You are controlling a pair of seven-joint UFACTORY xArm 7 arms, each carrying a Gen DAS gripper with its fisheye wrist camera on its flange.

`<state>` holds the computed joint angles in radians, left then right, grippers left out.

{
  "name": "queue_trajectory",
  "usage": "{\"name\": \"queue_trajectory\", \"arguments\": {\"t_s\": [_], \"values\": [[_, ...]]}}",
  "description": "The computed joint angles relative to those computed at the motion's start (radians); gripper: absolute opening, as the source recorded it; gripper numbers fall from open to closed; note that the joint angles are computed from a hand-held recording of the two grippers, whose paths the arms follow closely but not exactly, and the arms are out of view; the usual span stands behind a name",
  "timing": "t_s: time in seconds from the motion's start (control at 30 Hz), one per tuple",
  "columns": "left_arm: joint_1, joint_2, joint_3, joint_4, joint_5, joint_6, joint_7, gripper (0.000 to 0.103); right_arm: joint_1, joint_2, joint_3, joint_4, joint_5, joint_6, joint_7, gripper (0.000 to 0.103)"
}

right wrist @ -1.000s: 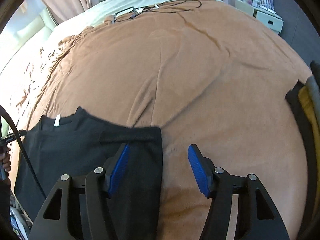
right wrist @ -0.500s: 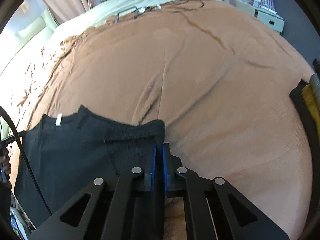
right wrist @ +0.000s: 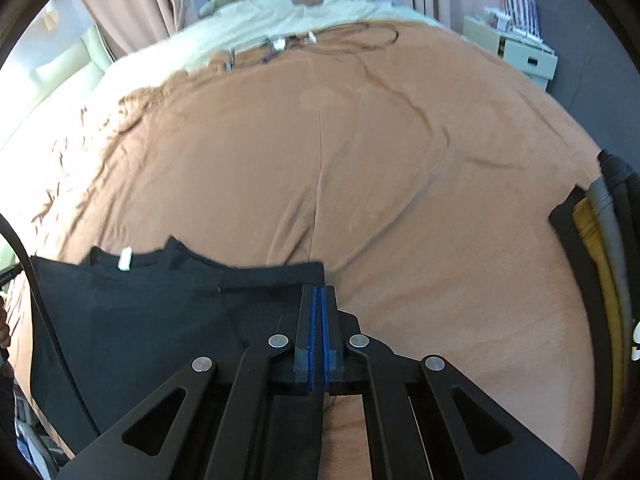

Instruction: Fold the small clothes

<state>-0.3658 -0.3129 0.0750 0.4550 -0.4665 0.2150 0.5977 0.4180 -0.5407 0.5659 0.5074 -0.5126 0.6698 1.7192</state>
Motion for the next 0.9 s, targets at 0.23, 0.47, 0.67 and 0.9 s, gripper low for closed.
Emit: {"name": "queue_trajectory", "arguments": {"t_s": [0.23,0.47,0.67,0.9], "values": [[0.014,0.067,-0.018,0.017,-0.002,-0.018,-0.01,0.006,-0.059,0.116,-0.016,0.002,-0.088,-0.123,0.065,0.0],[0.034,0.147,-0.05,0.045,0.003,-0.054,-0.025,0.006,-0.054,0.115,-0.077,-0.043,-0.124,-0.201,0.044,0.0],[0.063,0.204,-0.087,0.067,0.006,-0.069,-0.036,0.006,-0.06,0.006,-0.068,-0.124,-0.058,-0.237,0.022,0.012],[0.059,0.226,-0.094,0.079,-0.129,-0.059,0.064,0.006,-0.096,-0.075,0.019,-0.16,-0.024,-0.252,0.05,0.088]]}}
